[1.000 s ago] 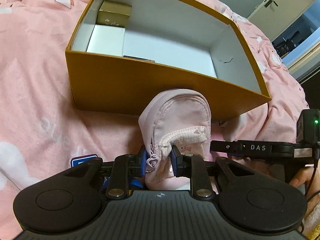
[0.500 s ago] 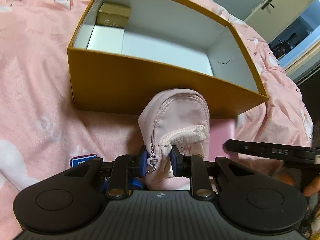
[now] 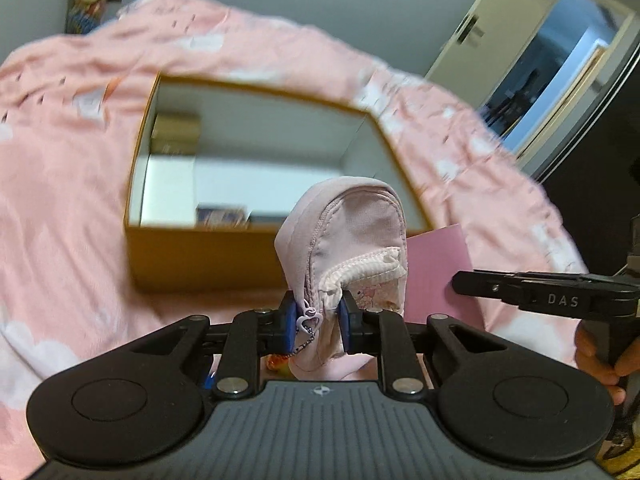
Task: Organize objects
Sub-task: 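Lift the pink pouch and pink case and carry them over the shoebox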
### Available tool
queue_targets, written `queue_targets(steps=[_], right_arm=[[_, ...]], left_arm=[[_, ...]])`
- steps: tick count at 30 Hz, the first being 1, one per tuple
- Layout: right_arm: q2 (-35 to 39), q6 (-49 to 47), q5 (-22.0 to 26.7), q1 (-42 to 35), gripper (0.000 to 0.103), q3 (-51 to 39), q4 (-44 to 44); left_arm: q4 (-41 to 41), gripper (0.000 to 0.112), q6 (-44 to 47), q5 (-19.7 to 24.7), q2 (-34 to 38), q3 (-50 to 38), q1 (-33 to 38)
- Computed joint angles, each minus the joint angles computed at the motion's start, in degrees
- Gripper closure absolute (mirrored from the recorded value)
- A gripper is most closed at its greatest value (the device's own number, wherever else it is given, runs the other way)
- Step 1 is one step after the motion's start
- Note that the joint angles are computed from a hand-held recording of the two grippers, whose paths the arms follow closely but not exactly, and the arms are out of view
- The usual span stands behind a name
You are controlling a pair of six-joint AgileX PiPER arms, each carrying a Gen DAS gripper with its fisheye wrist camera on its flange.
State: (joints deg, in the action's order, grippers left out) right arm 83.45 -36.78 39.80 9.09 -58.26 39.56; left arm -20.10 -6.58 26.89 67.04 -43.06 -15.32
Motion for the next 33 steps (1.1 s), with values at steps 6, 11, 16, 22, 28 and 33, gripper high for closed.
queue_targets(steps=[6, 11, 16, 22, 28, 33], right_arm=[[-0.2, -3.0, -0.3, 0.1, 0.086, -5.8, 3.6], [4.9, -2.0, -4.7, 2.8, 0.086, -12.3, 4.1], [14.3, 9.4, -7.8, 7.6, 0.086, -20.1, -8.1], [24.5, 20.5, -3.1, 9.9, 0.086, -28.5, -19.2], [29.9, 27.8, 2.2, 12.3, 0.086, -34.4, -27.5], [34.1, 29.4, 8.5, 11.2, 0.086, -40.2, -25.6]], left_arm=[[4.5, 0.089, -3.6, -1.6, 2.1, -5.8, 0.2], [5.1, 0.089, -3.3, -3.3, 7.6, -11.1, 1.8], [2.2, 0.089, 0.3, -4.0, 11.5, -12.9, 5.0], [-3.6, 0.089, 6.0, -3.8, 14.7, -13.0, 9.6], [-11.2, 0.089, 13.5, -3.8, 17.4, -13.0, 10.9], [-17.9, 0.089, 19.8, -3.4, 19.6, -13.4, 11.5]])
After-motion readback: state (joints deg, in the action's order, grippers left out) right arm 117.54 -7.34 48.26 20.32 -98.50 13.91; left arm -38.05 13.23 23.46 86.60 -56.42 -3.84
